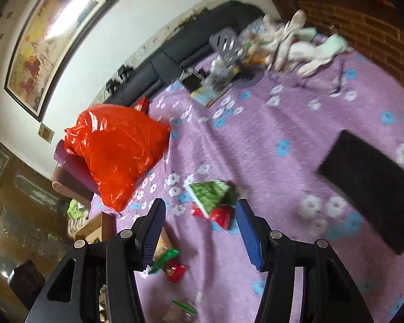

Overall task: Organize snacks
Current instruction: 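Hold the green pea bag while the right gripper grasps another green pea bag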

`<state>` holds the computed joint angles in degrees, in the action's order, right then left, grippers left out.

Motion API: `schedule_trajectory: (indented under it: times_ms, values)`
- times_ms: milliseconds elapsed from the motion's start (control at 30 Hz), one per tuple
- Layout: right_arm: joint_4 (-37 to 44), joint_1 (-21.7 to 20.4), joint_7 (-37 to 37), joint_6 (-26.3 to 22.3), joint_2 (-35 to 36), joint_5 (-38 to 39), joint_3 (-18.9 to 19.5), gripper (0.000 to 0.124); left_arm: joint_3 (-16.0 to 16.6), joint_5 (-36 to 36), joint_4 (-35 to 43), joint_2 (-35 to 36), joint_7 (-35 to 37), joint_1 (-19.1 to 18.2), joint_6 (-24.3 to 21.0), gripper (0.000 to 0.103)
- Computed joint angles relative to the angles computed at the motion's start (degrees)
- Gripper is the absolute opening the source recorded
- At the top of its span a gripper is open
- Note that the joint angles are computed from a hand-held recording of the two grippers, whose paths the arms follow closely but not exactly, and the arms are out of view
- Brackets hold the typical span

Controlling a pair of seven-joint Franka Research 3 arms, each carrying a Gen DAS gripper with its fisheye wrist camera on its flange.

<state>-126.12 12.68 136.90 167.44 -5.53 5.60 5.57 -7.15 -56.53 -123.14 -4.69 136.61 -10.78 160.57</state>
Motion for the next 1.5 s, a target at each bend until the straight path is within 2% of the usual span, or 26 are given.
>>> schedule_trajectory:
  times_ms: [133,233,300,433,467,500,533,567,667,767,867,967,1033,1133,1333,1433,1500]
  values:
    - [7.7,-0.5,5.5,-5.4,6.1,-11.4,-0.1,0.059,-0.4,2.8,0.3,0.8,-2.8,0.4,-0.4,0.029]
    - [10.3,1.1,2.0,-7.3,9.2,-9.9,-1.5,0.059,-0.3,1.9,0.3,0.8,-2.2,0.4,-0.6,0.029]
    - [10.9,2.3,3.1,-8.7,10.3,-13.4,-2.9,0.059,-0.4,2.2,0.3,0.9,-2.4,0.5,-1.0,0.029]
    - [9.2,3.0,-2.3,-6.9,11.6,-9.8,-3.2,0.058,-0.5,2.5,0.5,1.0,-2.5,0.6,-1.9,0.029]
    - [8.7,3.0,-1.5,-6.8,11.4,-11.3,-3.1,0.051,-0.6,2.7,0.5,1.0,-2.5,0.6,-1.9,0.029]
    - [8.0,4.8,2.2,-6.4,11.0,-16.8,-5.0,0.041,-0.8,3.1,0.3,1.0,-2.7,0.6,-1.5,0.029]
    - [7.4,5.8,7.0,-6.0,10.4,-23.1,-6.2,0.041,-0.9,3.5,0.2,1.0,-3.0,0.5,-1.2,0.029]
    - [6.4,5.9,9.6,-4.4,9.9,-26.0,-6.5,0.040,-0.9,3.7,0.1,1.0,-3.1,0.5,-1.1,0.029]
    - [4.3,5.3,13.5,-0.6,9.2,-31.2,-6.6,0.039,-1.0,4.4,0.0,1.3,-3.5,0.4,-0.7,0.029]
    - [1.7,4.1,12.0,4.7,7.7,-30.0,-5.8,0.039,-1.1,4.2,-0.1,1.3,-3.1,0.2,-0.4,0.029]
    - [1.3,3.6,18.7,6.9,6.3,-39.2,-5.6,0.039,-1.4,4.3,-0.7,1.1,-2.7,-0.1,1.1,0.029]
    - [0.7,2.9,16.1,10.2,6.1,-37.3,-4.1,0.039,-1.5,5.0,-1.0,1.1,-2.8,-0.5,2.6,0.029]
    - [0.3,3.0,9.3,12.1,6.3,-31.5,-2.8,0.039,-1.5,6.3,-1.1,1.3,-4.0,-0.6,3.3,0.029]
    - [1.9,3.9,13.8,10.1,6.3,-39.9,-3.2,0.039,-1.5,7.8,-1.4,1.5,-5.4,-0.6,3.9,0.029]
    - [3.9,5.1,17.1,7.5,6.9,-47.2,-3.1,0.039,-1.7,10.2,-2.0,1.7,-7.1,-0.8,5.7,0.029]
    - [4.4,5.2,19.3,6.4,7.0,-50.4,-3.2,0.039,-2.1,13.1,-2.8,2.1,-8.9,-1.1,9.4,0.029]
    - [4.4,5.2,18.9,6.2,7.3,-49.7,-3.2,0.039,-2.7,20.3,-3.6,2.8,-14.8,-0.7,12.9,0.029]
